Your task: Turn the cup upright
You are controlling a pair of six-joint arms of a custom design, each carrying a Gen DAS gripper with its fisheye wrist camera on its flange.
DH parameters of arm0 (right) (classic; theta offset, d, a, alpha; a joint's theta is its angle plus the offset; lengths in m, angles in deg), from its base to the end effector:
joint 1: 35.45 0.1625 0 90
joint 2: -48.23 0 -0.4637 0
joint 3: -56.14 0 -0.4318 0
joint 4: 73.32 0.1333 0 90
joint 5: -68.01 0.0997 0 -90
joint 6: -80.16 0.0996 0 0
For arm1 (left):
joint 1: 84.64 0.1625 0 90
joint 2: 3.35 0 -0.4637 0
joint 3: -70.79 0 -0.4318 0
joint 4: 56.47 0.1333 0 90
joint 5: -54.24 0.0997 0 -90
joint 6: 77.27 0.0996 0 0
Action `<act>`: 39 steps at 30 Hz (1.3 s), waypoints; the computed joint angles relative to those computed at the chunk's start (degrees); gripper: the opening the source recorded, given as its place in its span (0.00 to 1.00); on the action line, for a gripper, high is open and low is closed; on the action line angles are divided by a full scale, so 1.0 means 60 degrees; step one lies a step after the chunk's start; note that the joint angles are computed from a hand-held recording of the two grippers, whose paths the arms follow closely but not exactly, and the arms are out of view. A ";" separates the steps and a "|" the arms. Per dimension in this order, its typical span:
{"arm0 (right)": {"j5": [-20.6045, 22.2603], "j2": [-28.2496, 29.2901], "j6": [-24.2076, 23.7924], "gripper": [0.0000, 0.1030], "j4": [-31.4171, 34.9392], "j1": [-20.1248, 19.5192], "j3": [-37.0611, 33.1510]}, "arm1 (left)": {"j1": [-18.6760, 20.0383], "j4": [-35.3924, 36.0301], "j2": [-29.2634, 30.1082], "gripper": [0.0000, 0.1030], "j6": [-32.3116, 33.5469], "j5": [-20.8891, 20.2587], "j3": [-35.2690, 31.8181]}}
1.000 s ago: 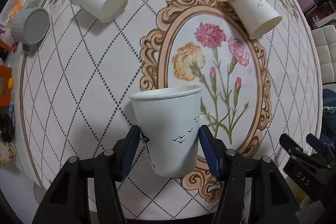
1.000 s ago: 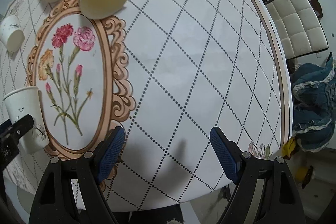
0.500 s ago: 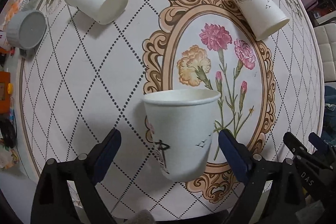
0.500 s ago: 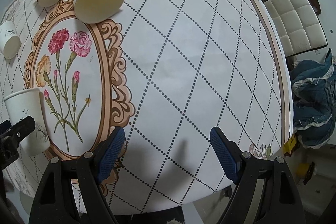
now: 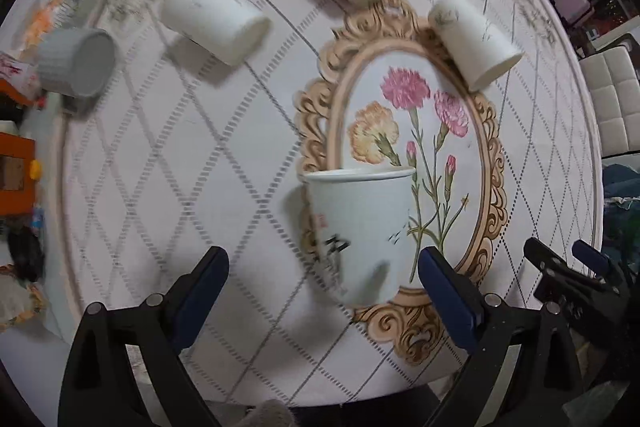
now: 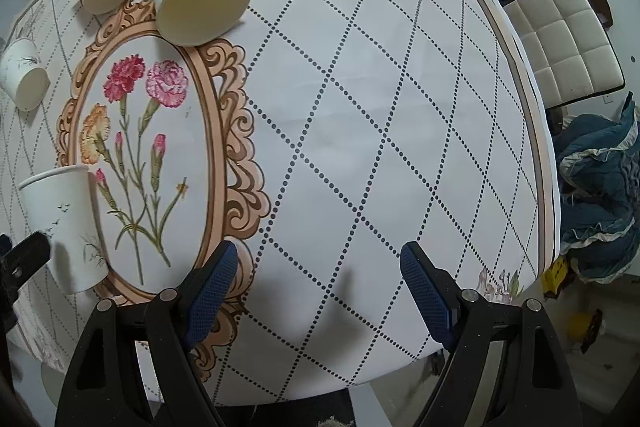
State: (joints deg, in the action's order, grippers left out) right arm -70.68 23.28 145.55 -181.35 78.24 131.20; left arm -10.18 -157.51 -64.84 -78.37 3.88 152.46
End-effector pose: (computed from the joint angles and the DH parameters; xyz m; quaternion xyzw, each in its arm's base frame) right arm 0.3537 -0.6605 -0.0819 -0.2052 -0.8588 0.0985 0.4590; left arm -0.0013 -0.7395 0.3294 0.1447 0.9269 0.0253 0.3453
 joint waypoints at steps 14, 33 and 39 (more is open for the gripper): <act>0.0754 0.1130 -0.2192 0.83 -0.0763 0.0699 -0.1942 | 0.0845 -0.0937 -0.1095 0.94 -0.0230 0.2620 0.0583; 0.1681 0.4050 -0.3080 0.67 0.1311 0.0470 -0.6425 | 0.1553 -0.0775 -0.0923 0.94 -0.0529 0.2505 0.0293; 0.1702 0.3968 -0.2970 0.60 0.1204 0.0448 -0.6221 | 0.1572 -0.0619 -0.0858 0.94 -0.0539 0.2363 0.0207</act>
State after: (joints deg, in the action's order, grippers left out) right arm -60.47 47.08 127.73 -174.12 80.93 93.88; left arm -0.75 -161.22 -69.99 -81.60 18.06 153.70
